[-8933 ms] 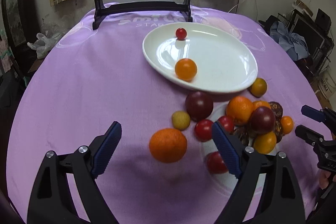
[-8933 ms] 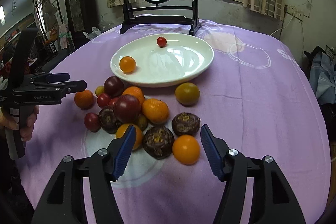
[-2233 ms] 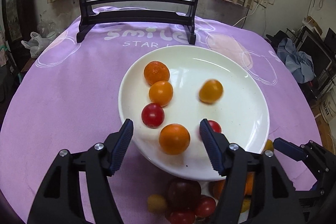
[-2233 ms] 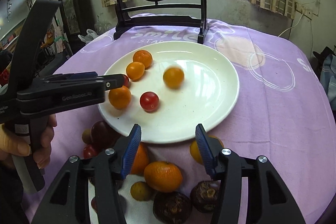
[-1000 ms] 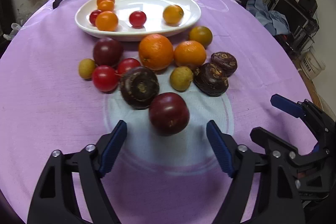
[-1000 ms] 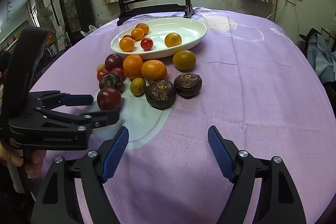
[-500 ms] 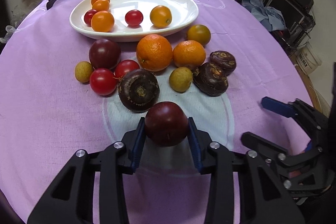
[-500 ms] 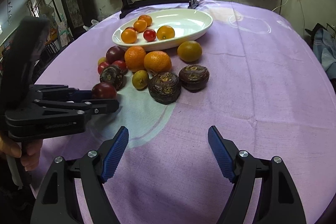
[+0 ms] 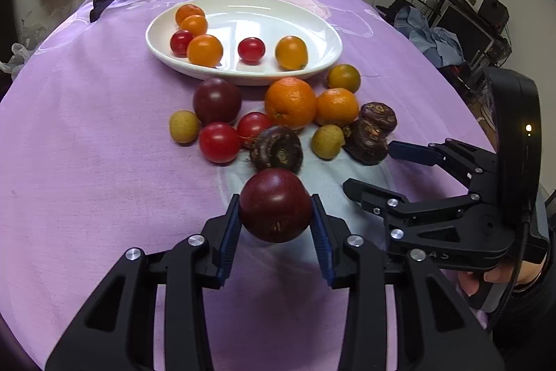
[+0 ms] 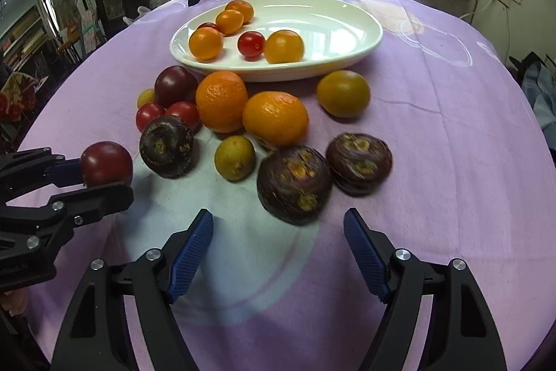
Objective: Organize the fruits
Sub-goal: 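Grasp a dark red tomato with the left tool while the right tool grasps a dark brown round fruit, then carry both fruits over the white plate and open both tools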
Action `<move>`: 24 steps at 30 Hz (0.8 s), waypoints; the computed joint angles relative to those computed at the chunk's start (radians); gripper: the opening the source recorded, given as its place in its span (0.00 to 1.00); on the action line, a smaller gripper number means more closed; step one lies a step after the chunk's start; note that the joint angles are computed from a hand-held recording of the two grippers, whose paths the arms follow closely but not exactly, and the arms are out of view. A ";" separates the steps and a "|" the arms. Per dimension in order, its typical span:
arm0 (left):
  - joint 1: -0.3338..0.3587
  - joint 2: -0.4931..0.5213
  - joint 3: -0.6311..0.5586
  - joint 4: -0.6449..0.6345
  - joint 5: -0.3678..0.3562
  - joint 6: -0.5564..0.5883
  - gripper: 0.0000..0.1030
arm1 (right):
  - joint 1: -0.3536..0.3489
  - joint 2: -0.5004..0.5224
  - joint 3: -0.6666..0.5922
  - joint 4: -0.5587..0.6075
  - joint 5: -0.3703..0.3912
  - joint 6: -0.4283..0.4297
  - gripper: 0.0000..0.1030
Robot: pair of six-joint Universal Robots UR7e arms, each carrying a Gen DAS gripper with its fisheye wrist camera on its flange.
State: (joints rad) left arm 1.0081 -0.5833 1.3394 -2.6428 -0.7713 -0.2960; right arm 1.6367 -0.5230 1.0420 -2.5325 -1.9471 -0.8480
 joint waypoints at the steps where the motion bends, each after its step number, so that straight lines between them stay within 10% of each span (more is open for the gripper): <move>1: 0.001 -0.001 0.000 -0.001 0.002 0.000 0.37 | 0.002 0.007 -0.007 -0.005 -0.004 -0.005 0.73; 8: 0.000 0.004 -0.012 0.008 0.034 0.000 0.37 | 0.009 0.030 -0.031 -0.052 -0.023 -0.019 0.42; 24: 0.007 0.086 -0.260 0.067 0.135 0.087 0.37 | 0.034 -0.008 -0.062 -0.111 0.156 -0.079 0.41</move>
